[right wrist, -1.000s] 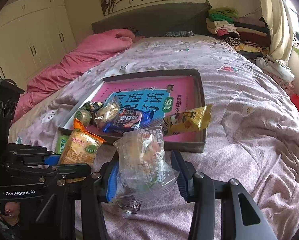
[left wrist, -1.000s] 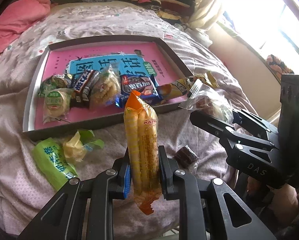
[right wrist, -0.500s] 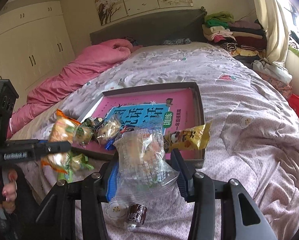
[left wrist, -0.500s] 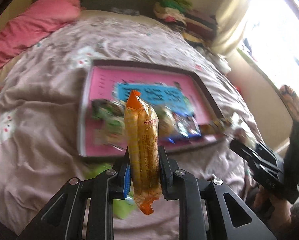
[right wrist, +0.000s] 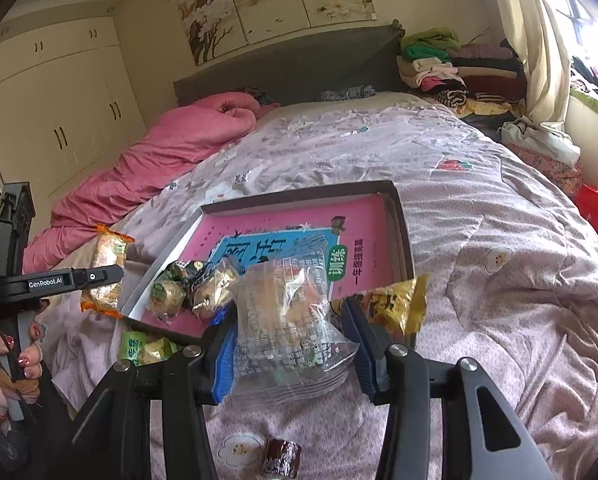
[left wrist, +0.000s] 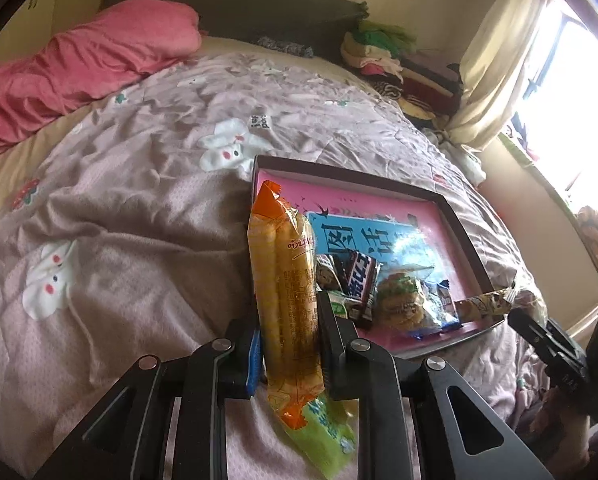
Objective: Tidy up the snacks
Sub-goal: 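Carry the bread-stick bag with the left tool while the right carries the clear bag to the tray, then lower and release the bread-stick bag with the left tool while the right releases the clear bag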
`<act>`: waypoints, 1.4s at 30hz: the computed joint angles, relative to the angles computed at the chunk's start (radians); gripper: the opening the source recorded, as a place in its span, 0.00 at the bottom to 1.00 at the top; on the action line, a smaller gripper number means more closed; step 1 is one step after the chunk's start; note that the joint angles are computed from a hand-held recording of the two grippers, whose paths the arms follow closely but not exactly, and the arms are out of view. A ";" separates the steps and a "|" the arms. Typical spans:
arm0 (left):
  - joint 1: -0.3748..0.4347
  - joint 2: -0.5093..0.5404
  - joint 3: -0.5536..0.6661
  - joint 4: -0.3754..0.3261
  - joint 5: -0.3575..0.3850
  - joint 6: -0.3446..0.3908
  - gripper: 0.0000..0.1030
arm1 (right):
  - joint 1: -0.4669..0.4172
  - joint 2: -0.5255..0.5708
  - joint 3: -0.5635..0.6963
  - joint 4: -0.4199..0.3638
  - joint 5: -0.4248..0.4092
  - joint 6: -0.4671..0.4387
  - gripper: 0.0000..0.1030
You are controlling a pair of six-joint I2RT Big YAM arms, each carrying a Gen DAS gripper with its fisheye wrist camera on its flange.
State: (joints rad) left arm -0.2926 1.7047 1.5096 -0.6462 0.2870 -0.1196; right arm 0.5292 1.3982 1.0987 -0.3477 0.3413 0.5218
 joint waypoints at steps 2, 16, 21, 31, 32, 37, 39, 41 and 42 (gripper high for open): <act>-0.003 0.010 0.004 0.015 -0.006 0.011 0.23 | 0.000 0.004 0.004 0.002 0.000 -0.003 0.47; -0.032 0.066 0.029 0.023 -0.051 0.071 0.23 | -0.010 0.041 0.044 -0.014 0.038 -0.005 0.47; -0.039 0.077 0.034 0.016 -0.047 0.083 0.23 | -0.016 0.065 0.064 -0.027 0.045 0.006 0.47; -0.053 0.085 0.039 0.001 -0.029 0.105 0.23 | -0.032 0.110 0.104 -0.044 0.031 0.009 0.47; -0.054 0.084 0.037 0.002 -0.029 0.107 0.23 | -0.034 0.111 0.104 -0.041 0.031 0.009 0.47; -0.059 0.083 0.035 -0.002 -0.026 0.118 0.23 | -0.041 0.119 0.108 -0.038 0.028 0.008 0.47; -0.060 0.084 0.036 -0.004 -0.025 0.121 0.23 | -0.045 0.129 0.116 -0.045 0.027 0.003 0.47; -0.060 0.082 0.034 -0.004 -0.024 0.121 0.23 | -0.048 0.135 0.120 -0.046 0.023 0.005 0.47; -0.060 0.083 0.036 -0.006 -0.024 0.122 0.23 | -0.049 0.139 0.123 -0.045 0.020 0.006 0.47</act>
State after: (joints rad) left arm -0.3531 1.7879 1.5451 -0.6520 0.2626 0.0020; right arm 0.4800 1.5371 1.2218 -0.3930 0.3617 0.5280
